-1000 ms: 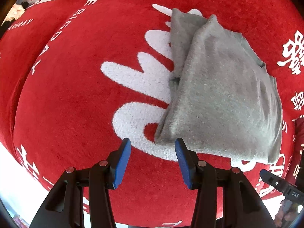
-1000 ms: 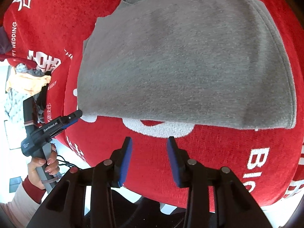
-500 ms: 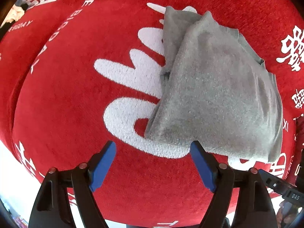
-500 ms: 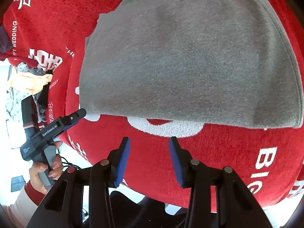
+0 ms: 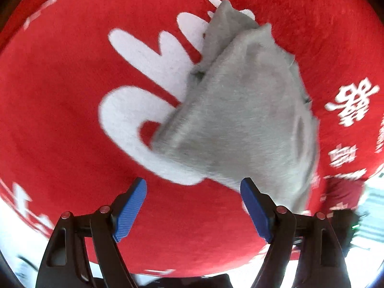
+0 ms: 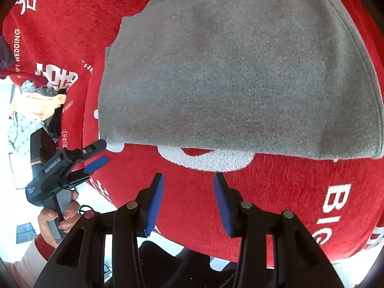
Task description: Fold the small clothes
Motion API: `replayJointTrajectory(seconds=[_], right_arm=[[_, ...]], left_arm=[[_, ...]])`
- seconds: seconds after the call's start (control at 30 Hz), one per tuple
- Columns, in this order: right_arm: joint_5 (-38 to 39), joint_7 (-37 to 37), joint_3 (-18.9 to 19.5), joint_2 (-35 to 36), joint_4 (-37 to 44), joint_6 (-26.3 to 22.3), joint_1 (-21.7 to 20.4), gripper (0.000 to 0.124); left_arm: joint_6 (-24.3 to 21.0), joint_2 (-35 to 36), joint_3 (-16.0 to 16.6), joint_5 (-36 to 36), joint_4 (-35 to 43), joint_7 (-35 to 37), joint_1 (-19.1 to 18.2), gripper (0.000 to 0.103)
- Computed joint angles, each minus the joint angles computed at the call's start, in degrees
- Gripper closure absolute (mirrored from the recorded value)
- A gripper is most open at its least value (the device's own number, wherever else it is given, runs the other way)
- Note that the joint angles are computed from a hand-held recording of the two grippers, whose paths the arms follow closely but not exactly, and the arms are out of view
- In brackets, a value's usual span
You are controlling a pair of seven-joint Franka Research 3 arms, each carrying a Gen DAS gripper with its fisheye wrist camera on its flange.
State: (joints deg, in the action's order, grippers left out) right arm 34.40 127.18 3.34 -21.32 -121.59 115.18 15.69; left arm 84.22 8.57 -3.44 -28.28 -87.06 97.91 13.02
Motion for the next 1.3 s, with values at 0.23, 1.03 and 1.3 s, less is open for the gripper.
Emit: replayJointTrajectory(seconds=[0.23, 1.03, 1.3], right_arm=[[4.14, -0.21, -0.13, -1.03, -3.23, 4.63, 0.71, 0.072], [49.2, -14.86, -1.26, 1.9, -10.96, 44.13, 10.9, 0.113], [45.45, -16.49, -2.0, 2.31, -8.98, 38.5, 8.89, 0.114]], left_arm=[[2.03, -0.52, -0.11, -11.38, -4.81, -4.79, 0.69, 0.022], [6.82, -2.93, 0.14, -18.41, -10.36, -8.24, -0.5, 0.022], [17.69, -1.51, -1.38, -17.1, -8.87, -9.44, -3.72, 0.022]])
